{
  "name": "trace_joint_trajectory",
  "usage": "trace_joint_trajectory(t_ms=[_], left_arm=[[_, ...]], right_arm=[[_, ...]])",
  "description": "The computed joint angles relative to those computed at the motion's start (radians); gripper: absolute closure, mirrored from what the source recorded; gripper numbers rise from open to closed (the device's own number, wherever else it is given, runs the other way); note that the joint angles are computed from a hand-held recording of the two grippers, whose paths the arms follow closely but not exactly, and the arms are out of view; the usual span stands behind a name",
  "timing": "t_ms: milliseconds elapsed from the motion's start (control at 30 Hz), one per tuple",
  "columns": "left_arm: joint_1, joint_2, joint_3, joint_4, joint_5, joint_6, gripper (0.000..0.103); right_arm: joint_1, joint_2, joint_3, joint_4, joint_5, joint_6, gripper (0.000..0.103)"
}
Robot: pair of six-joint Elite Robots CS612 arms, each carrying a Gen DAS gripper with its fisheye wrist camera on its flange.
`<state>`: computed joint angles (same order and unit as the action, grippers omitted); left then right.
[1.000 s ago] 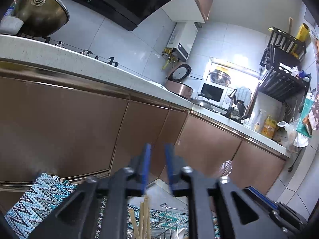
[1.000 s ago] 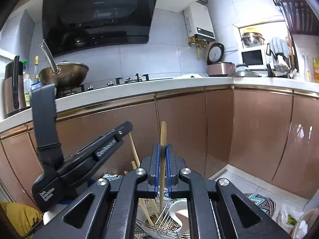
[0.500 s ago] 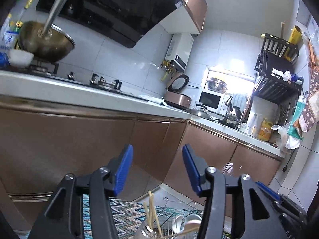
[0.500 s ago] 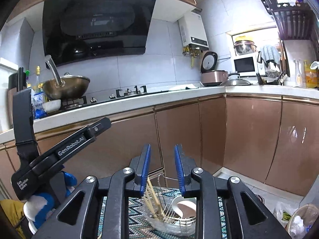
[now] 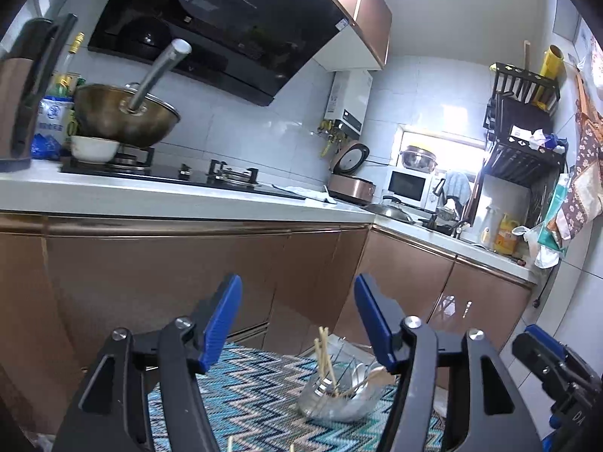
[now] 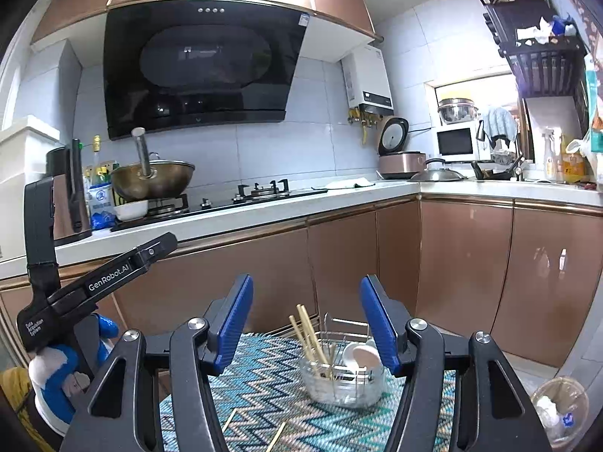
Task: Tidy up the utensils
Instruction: 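Open both tools to drop the chopsticks into the holder, then withdraw, then move both tools down toward the last two chopsticks on the cloth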
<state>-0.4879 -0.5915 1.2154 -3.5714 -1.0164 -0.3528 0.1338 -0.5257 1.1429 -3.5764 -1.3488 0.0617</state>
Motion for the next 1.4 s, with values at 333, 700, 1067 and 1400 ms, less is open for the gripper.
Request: trace_joint_trajectory(t_ms=[333,700,1067,1400], left_arm=[[-0.035,-0.110,0.211,-0.055,0.093,0.009,0.034],[-0.071,-0.169,0.347,-0.165,0.150,0.025,0.034],[-0.094,-0.207,0.419,-0.212,0.175,0.050,0.033],[-0.101,-0.215,0.441,-0.211,0.218,0.041,0.032]], right_arm=[[0.013,-0.070,0.167,-0.126,-0.090,0.023,0.003],[0.015,-0.121,0.305,-0.241,-0.246,0.078,0.000],[0.008,-0.140,0.378,-0.370,-0.300,0.101,0.000],[-0.005,-0.138,0.396,-0.428,-0.286,0.143,0.000]])
